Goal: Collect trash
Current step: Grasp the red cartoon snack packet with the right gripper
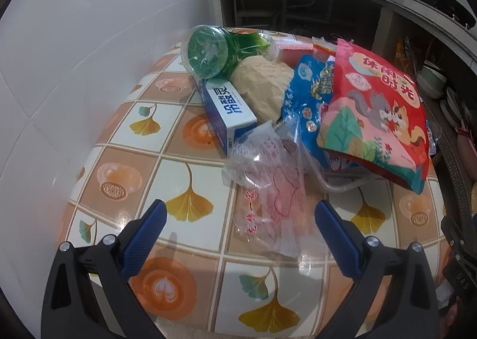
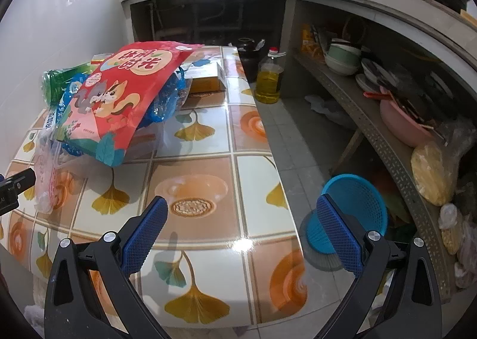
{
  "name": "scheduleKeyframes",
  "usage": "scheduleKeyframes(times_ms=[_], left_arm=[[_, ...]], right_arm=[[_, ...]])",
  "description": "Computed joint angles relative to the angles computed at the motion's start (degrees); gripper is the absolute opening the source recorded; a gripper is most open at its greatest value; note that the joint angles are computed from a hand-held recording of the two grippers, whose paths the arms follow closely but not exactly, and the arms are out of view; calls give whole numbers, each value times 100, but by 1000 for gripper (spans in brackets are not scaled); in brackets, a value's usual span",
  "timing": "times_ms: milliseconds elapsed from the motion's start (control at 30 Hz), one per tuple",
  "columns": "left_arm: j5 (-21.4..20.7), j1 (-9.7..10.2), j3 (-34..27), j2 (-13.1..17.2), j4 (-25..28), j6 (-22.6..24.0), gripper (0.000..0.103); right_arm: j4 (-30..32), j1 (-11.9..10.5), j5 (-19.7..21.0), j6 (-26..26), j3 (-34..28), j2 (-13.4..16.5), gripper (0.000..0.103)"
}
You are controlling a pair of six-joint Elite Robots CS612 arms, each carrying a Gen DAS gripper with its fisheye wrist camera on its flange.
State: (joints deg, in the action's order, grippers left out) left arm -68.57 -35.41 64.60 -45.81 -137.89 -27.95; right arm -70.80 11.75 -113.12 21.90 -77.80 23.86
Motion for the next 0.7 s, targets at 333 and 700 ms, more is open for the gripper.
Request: scheduleKeyframes(times_ms=[333,700], left_arm=[[-689,184,-340,172,-473,1040,97],[-2019,514,-226,264,-2265,1393,97]], right_arm=[[-825,-100,561,-163,184,-101,95],[-1843,-442,2705,671,630,-288,95]])
